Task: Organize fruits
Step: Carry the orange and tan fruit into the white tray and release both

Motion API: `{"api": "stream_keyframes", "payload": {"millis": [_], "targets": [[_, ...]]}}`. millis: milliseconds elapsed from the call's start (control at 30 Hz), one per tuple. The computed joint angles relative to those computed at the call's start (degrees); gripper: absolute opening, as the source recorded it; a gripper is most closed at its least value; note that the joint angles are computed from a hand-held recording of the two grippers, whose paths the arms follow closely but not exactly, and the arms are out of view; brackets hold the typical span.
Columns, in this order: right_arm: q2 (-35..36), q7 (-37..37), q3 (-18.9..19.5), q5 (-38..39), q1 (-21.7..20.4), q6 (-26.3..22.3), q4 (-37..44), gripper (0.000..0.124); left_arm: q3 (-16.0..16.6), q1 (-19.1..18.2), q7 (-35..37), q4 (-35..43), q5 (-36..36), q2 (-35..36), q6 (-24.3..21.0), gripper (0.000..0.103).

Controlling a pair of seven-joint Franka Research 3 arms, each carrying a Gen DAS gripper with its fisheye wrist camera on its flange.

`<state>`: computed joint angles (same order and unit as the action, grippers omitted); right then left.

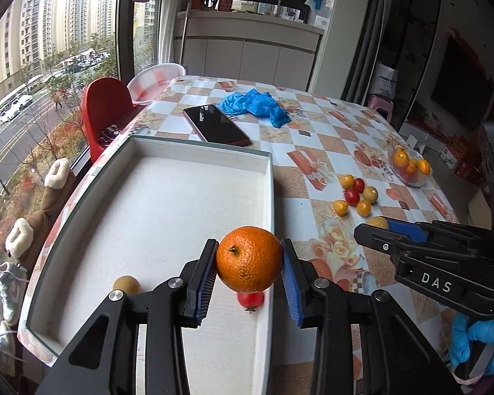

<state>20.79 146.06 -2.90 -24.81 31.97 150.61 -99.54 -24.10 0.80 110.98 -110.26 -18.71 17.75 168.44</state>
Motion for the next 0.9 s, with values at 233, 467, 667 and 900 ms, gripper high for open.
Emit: {"api": "stream_keyframes", "payload": {"millis": [233,467,667,900], "targets": [[7.3,-7.8,1.7,5.4,0.3,-1.5,10.7,0.031,5.6,-1.9,-7.5,2.2,6.9,2.2,0.1,0.039],[14.1,-16.7,3.0,12.8,0.6,-3.2,20.2,0.031,8.1,-2.2,-14.7,4.5,13.7,4.8,-1.4,0.039],[16.2,-19.2,0.6,14.1,2.9,-6.1,23.5,0.044,12.9,-5.5,-22.8,3.9,21.5,4.9,0.6,0.065],[8.7,-11.3,-3.3,9.6,4.5,-0.8,11.9,0.082,10.1,-2.9,-25.1,2.4,23.8,3.9,2.6,0.086]]}}
